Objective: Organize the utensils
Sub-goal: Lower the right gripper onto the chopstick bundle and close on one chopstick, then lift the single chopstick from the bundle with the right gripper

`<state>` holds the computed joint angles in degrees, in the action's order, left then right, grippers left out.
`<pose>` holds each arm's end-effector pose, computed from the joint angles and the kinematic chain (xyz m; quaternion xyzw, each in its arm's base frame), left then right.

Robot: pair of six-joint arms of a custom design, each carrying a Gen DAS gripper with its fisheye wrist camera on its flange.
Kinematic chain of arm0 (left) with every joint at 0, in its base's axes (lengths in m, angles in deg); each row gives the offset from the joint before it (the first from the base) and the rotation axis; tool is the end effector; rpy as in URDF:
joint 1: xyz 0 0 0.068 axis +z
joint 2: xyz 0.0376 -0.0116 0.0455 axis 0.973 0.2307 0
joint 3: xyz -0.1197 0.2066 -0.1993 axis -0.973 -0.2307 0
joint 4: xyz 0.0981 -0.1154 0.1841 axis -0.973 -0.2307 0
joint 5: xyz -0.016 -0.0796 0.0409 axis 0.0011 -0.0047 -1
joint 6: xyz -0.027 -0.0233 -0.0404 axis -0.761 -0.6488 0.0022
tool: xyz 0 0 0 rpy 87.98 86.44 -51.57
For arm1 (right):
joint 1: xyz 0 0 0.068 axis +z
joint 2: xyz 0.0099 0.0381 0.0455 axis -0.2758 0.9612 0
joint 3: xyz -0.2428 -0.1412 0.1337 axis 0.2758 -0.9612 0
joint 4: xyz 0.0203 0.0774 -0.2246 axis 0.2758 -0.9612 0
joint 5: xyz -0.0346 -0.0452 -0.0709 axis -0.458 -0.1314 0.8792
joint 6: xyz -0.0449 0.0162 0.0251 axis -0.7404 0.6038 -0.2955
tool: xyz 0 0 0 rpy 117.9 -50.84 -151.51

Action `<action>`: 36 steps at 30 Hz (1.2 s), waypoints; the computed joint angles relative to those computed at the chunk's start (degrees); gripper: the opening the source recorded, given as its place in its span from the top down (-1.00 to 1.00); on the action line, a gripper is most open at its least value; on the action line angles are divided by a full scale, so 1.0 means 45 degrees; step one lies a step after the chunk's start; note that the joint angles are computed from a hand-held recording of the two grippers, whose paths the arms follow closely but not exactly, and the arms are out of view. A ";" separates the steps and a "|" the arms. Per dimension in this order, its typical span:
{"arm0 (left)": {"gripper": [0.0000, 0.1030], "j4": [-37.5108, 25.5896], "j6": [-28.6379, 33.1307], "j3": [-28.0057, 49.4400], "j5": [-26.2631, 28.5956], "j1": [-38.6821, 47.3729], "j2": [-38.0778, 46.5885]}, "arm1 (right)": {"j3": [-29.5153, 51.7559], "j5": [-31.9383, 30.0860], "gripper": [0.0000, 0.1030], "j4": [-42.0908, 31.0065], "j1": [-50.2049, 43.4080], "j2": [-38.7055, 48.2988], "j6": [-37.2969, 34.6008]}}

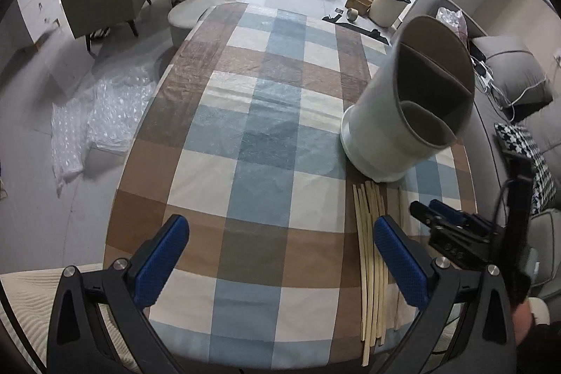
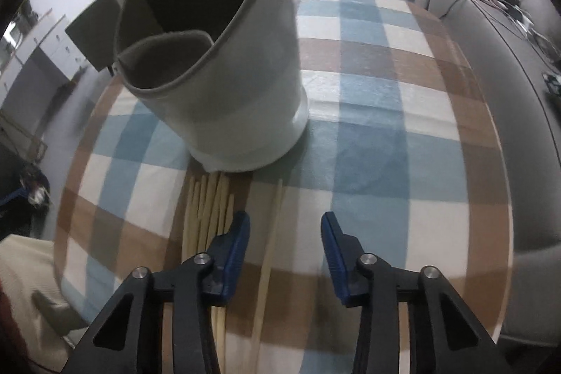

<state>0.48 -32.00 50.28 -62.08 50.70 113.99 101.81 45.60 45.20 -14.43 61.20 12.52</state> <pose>0.1846 -0.0904 0.2665 -0.0215 0.9720 -0.1135 0.2046 0.2280 0.0101 0.1729 -0.0262 0.9760 0.0543 0.2092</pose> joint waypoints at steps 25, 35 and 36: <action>-0.98 0.0507 0.0513 -0.0268 0.0834 0.0545 0.1388 | -0.1030 0.0738 0.92 0.1011 0.0516 -0.0540 0.1211; -0.85 0.0734 -0.0226 -0.0243 0.1380 -0.0895 0.2524 | -0.0623 -0.3174 0.92 -0.0324 -0.3382 -0.1989 0.1368; -0.85 0.0820 -0.0330 -0.0246 0.1382 -0.1031 0.2691 | -0.0464 -0.3599 0.92 -0.0557 -0.3844 -0.1963 0.1379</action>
<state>4.17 -33.48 49.17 -55.86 46.06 126.10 99.72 29.41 42.69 -31.73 52.37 18.73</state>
